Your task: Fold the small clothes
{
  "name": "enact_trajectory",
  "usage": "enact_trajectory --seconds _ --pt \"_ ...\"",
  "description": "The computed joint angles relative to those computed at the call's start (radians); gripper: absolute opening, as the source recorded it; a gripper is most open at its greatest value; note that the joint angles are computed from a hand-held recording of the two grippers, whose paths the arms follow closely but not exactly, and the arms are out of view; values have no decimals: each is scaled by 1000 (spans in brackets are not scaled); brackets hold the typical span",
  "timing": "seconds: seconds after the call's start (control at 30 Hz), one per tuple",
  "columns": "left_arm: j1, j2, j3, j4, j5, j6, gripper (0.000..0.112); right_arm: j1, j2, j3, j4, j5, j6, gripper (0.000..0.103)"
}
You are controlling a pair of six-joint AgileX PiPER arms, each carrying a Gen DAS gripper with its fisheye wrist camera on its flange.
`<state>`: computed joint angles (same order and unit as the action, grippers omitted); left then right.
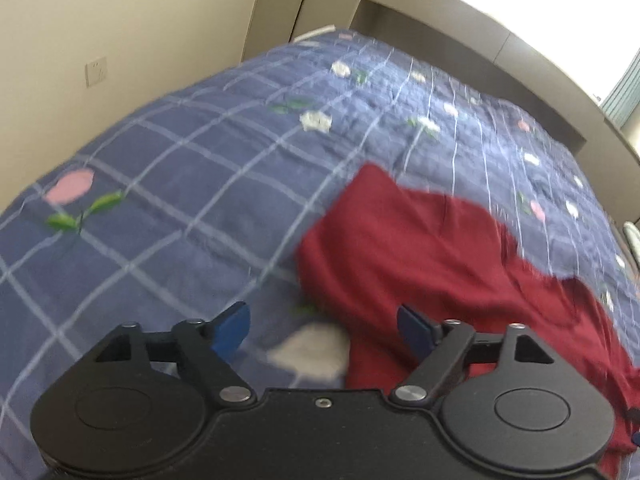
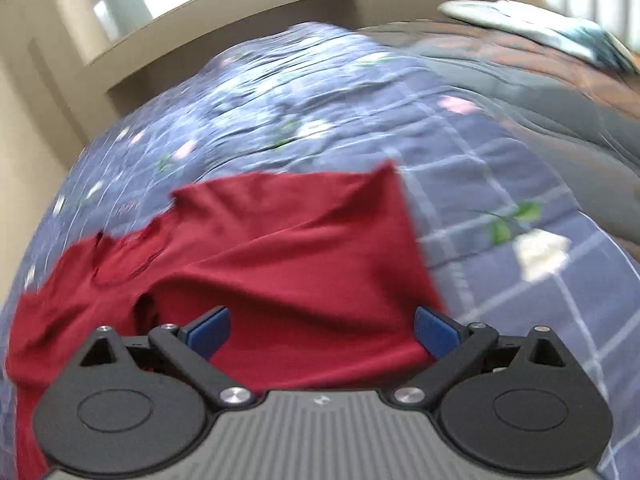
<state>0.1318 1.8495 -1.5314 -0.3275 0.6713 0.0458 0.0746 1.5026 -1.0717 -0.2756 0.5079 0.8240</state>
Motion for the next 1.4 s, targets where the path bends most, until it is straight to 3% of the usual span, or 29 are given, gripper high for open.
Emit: enact_trajectory --seconds 0.1,0.23,0.4,0.5,0.63,0.77,0.83,0.97,1.03,1.1,1.17,1.23,1.27,1.37,1.4 --pt "3 -51 64 10 12 1 91 -9 -57 31 -50 37 40 103" --pt "20 -144 158 -6 38 60 94 -49 -160 103 222 31 -178 103" --pt "80 -260 282 -142 139 278 96 38 -287 174 360 145 -255 103" --pt "118 -310 327 -162 245 368 97 147 -363 218 326 223 -138 103" --pt "156 -395 422 -159 330 454 97 294 -459 264 264 325 54 103" --pt "165 -484 518 -125 356 467 99 395 -542 337 307 342 182 103" --pt "173 -521 565 -128 349 459 99 471 -557 358 252 341 271 100" --pt "189 -553 602 -107 370 402 90 655 -541 337 67 413 469 86" --pt "162 -594 620 -56 355 335 88 749 -534 336 -21 445 592 86" --pt "138 -630 633 -9 357 266 86 813 -519 331 -78 473 666 74" --pt "111 -655 641 42 355 197 77 895 -501 314 -135 535 731 64" --pt "90 -666 637 96 373 132 62 959 -499 316 -171 553 801 56" --pt "87 -674 638 111 381 112 59 991 -507 321 -188 562 842 50" --pt "129 -700 644 94 410 99 43 1071 -521 330 -230 587 904 32" --pt "148 -705 647 78 421 104 32 1071 -524 336 -235 575 903 23"
